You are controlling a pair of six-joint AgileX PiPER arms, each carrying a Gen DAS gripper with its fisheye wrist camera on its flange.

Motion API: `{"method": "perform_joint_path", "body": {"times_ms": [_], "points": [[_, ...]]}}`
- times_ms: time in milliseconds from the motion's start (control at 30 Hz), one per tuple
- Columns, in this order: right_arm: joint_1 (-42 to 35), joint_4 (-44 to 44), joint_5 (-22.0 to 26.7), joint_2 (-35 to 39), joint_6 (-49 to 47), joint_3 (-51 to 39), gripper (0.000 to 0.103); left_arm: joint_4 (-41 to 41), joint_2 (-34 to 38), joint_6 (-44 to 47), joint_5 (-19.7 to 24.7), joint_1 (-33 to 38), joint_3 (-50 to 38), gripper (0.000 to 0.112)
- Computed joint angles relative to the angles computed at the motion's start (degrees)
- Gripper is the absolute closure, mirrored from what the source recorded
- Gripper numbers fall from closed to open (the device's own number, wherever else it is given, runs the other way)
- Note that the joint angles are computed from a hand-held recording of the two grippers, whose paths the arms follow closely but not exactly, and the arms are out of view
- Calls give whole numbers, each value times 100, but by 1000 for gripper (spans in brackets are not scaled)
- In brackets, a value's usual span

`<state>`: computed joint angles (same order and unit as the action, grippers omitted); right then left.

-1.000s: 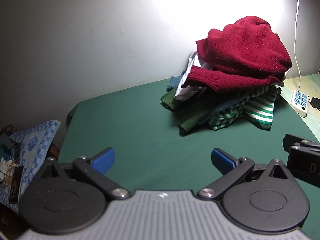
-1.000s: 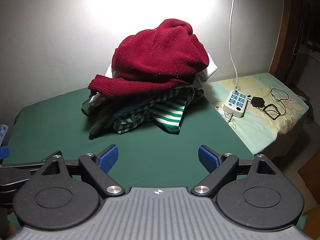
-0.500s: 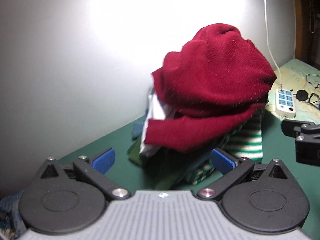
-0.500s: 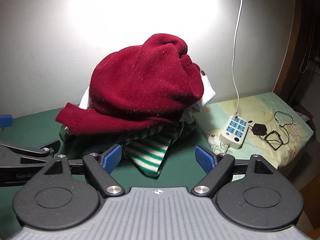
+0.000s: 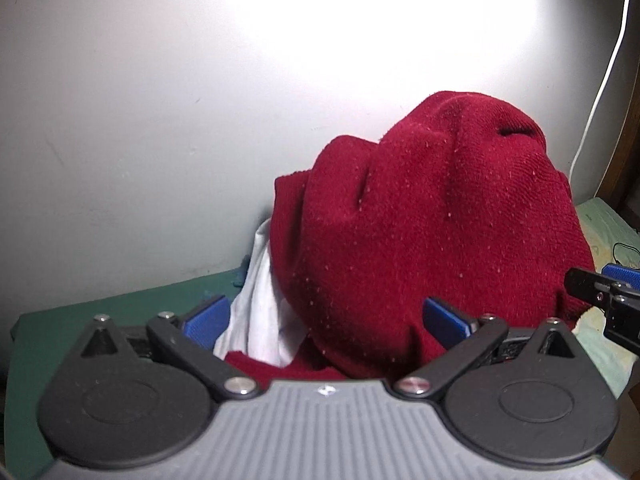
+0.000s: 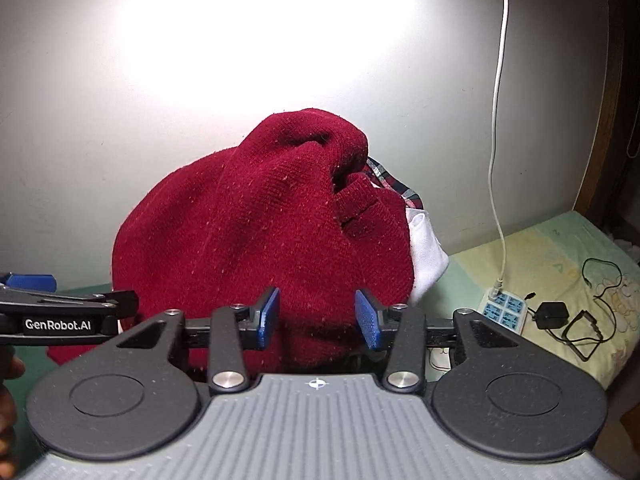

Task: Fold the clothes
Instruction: 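Reach both grippers to the red sweater and close on it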

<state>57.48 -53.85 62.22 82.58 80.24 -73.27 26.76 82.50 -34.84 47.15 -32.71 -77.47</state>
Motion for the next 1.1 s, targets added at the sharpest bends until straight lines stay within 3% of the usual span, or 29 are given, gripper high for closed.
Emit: {"method": "perform_joint_path", "body": {"times_ms": [200, 333, 500, 567, 700, 833, 1100], "points": [[-254, -210, -258, 107, -89, -105, 61, 60, 569, 8, 79, -61, -533, 10], [-519, -120, -604, 159, -170, -12, 80, 344, 888, -80, 202, -131, -744, 16], [-599, -247, -875, 170, -68, 189, 92, 15, 878, 248, -53, 87, -689, 44], [-562, -403, -933, 171, 65, 267, 94, -184, 877, 416, -110, 166, -716, 55], [-398, -832, -813, 170, 470, 381, 95, 180, 798, 42, -12, -43, -682, 75], [-143, -1213, -608, 113, 779, 539, 95, 691, 647, -429, -18, -285, -458, 84], [408, -1609, -235, -70, 1048, 736, 96, 1450, 71, -1157, 55, -607, 165, 90]]}}
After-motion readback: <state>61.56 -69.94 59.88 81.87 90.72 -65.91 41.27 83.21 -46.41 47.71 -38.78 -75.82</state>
